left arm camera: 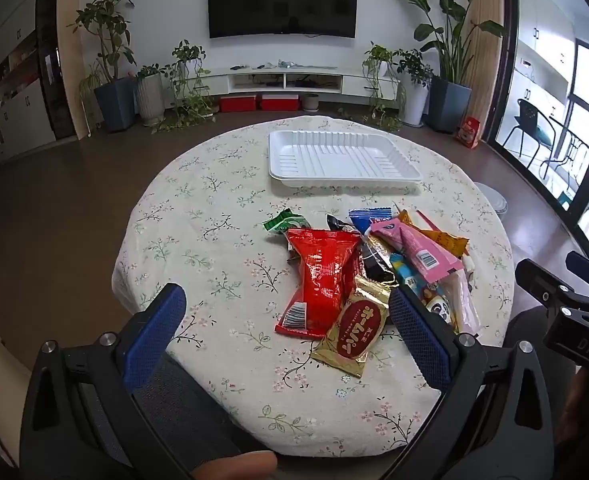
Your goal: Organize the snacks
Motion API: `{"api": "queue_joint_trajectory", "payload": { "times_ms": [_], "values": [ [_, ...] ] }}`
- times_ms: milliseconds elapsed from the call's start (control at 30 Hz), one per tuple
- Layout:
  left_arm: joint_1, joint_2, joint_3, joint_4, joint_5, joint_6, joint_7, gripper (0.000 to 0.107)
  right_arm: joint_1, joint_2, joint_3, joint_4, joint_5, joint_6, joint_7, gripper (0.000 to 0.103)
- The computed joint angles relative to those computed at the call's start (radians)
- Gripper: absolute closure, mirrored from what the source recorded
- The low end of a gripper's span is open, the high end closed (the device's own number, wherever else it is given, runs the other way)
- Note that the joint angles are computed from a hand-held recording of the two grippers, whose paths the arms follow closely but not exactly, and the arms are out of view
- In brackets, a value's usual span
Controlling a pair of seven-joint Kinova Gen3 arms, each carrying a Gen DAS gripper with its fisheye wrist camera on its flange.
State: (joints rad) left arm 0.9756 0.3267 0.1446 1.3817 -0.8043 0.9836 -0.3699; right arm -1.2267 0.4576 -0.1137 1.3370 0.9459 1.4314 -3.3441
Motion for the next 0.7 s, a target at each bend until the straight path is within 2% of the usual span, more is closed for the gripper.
{"api": "queue_joint_trajectory", "payload": {
  "times_ms": [167, 233, 433, 700],
  "values": [
    [-0.003, -0.013, -0.002, 0.033, -0.018, -0.025, 0.021, 0.005, -0.004, -0.008, 0.008, 0.015, -0.024, -0.01, -0.01, 0.002],
    [-0.009, -0.015, 0.0, 0.048, -0.018, -0.032, 0.025, 0.005, 0.023, 0.001, -0.012, -0.006, -0.042, -0.013, 0.015, 0.002],
    [-0.004, 0.026, 0.001, 0.003, -0.018, 0.006, 0.006, 0.005, 0.03, 0.011, -0.001, -0.026, -0.073, -0.019, 0.054, 0.002],
    [0.003, 0.032, -0.017, -0.007, -0.003, 0.013, 0.001, 0.005, 0.021, 0.012, 0.008, -0.027, -0.073, -0.021, 0.059, 0.002]
  ]
}}
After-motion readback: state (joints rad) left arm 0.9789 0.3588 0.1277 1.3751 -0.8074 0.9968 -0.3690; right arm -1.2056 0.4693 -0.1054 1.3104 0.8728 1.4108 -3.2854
